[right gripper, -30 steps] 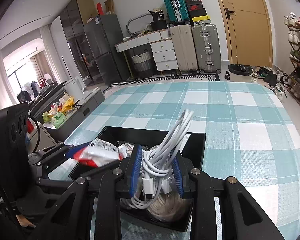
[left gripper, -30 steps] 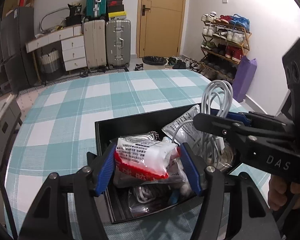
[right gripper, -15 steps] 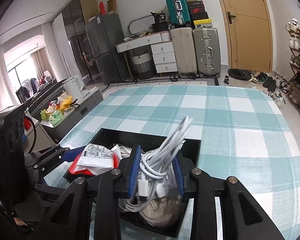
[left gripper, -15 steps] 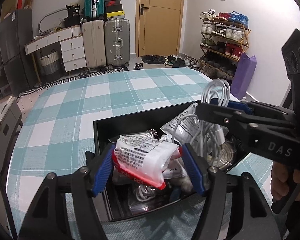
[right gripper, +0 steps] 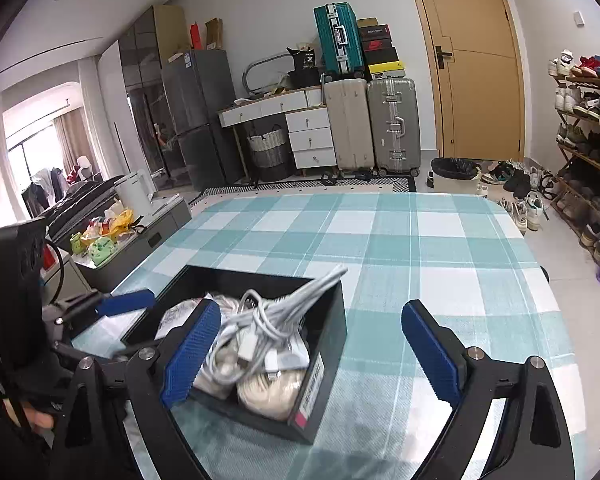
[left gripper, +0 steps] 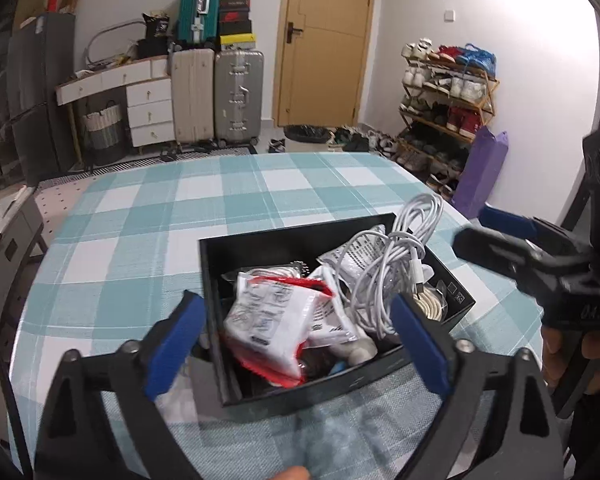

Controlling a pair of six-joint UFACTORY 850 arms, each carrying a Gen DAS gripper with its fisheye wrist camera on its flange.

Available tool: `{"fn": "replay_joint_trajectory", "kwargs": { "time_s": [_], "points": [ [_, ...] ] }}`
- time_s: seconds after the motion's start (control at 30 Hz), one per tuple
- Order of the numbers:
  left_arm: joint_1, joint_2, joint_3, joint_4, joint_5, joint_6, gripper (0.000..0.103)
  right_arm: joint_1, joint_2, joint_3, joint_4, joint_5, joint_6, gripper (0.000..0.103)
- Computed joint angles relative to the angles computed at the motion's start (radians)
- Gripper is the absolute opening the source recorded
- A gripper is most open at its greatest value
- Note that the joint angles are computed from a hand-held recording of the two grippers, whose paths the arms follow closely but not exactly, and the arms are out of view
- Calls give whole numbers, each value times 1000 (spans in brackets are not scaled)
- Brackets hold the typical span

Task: Organize soft objects

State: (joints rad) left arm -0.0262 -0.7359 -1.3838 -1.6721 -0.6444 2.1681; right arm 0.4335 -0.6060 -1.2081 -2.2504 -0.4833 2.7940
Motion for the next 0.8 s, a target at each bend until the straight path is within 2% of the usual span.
{"fn": "replay_joint_trajectory", "kwargs": {
  "time_s": [0.1,0.27,0.37,0.8],
  "points": [
    [10,7,13,-14,-3,4,100,17,11,19,12,-12,-33,102],
    [25,18,40,-48,7,27,103,53,14,36,36,-66,-71,102],
    [32,32,73,-98,11,100,103,70,10,39,40,-87,-88,102],
    [70,53,166,-288,-89,304,103,114,15,95,-73,-176,8,102]
  ]
}}
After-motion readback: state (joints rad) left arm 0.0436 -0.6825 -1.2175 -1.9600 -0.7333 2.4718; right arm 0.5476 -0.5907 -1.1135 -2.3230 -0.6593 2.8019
